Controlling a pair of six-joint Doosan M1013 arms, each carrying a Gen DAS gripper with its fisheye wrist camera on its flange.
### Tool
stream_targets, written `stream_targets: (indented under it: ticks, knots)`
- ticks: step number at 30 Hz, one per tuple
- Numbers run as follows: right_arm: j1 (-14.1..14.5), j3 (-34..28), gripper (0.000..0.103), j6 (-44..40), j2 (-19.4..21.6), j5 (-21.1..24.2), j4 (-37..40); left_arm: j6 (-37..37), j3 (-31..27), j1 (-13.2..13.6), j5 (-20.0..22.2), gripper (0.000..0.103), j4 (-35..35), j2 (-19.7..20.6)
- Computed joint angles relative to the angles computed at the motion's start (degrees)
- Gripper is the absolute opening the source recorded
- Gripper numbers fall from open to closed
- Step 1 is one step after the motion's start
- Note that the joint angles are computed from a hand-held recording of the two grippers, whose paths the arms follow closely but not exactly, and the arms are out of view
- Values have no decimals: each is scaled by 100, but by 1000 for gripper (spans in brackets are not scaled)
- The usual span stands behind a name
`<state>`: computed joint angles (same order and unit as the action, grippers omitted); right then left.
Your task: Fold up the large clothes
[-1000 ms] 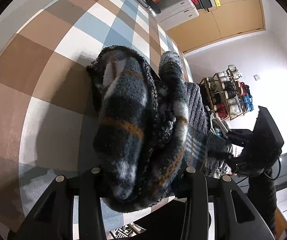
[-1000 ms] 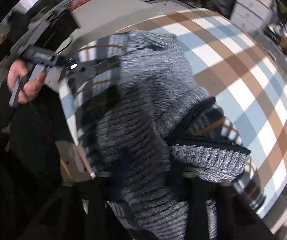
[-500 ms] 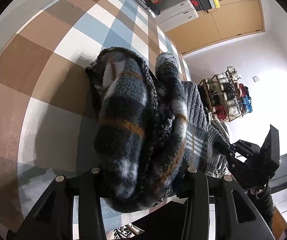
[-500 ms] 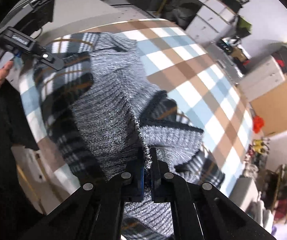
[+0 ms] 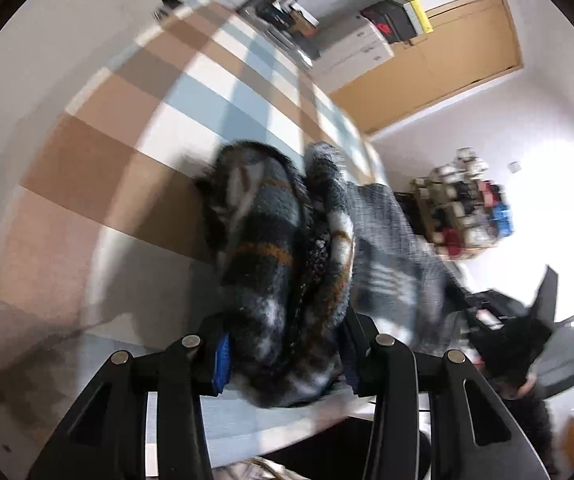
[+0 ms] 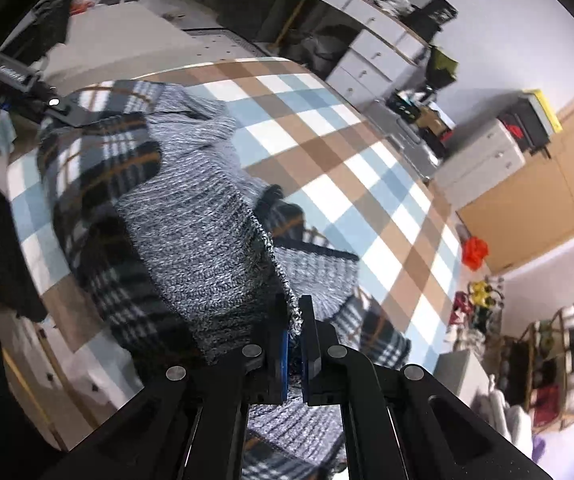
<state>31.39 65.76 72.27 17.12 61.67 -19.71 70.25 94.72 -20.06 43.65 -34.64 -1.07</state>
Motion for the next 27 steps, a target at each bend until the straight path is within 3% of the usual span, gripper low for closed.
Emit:
stream_targets:
  ticks: [9, 11, 14, 18, 20, 23, 27]
  knots:
    - [-137, 79, 0, 1126, -4, -330, -779, -1052, -108, -285, 219, 39, 1664, -66]
    - [-406, -103, 0, 1107, 18, -109, 257, -1050, -70, -226, 152, 39, 1459, -99]
    - [-770, 74, 0, 912, -253, -580, 1618, -1212, -77, -244, 46, 39, 1483, -187]
    - [-1212, 259, 1, 508, -477, -572, 3624, -1123, -283, -391, 88, 39, 1567, -205]
    - [-1399, 543, 1, 253, -635, -620, 4582, -681, -415, -481, 61, 39, 1304, -168]
    - [-1419, 923, 1, 292, -819, -755, 4933, -295, -853, -744, 494, 39, 1460, 72]
    - [-1501, 1497, 1, 516, -1105, -1021, 5093, -125, -1272, -887, 975, 39, 1712, 494]
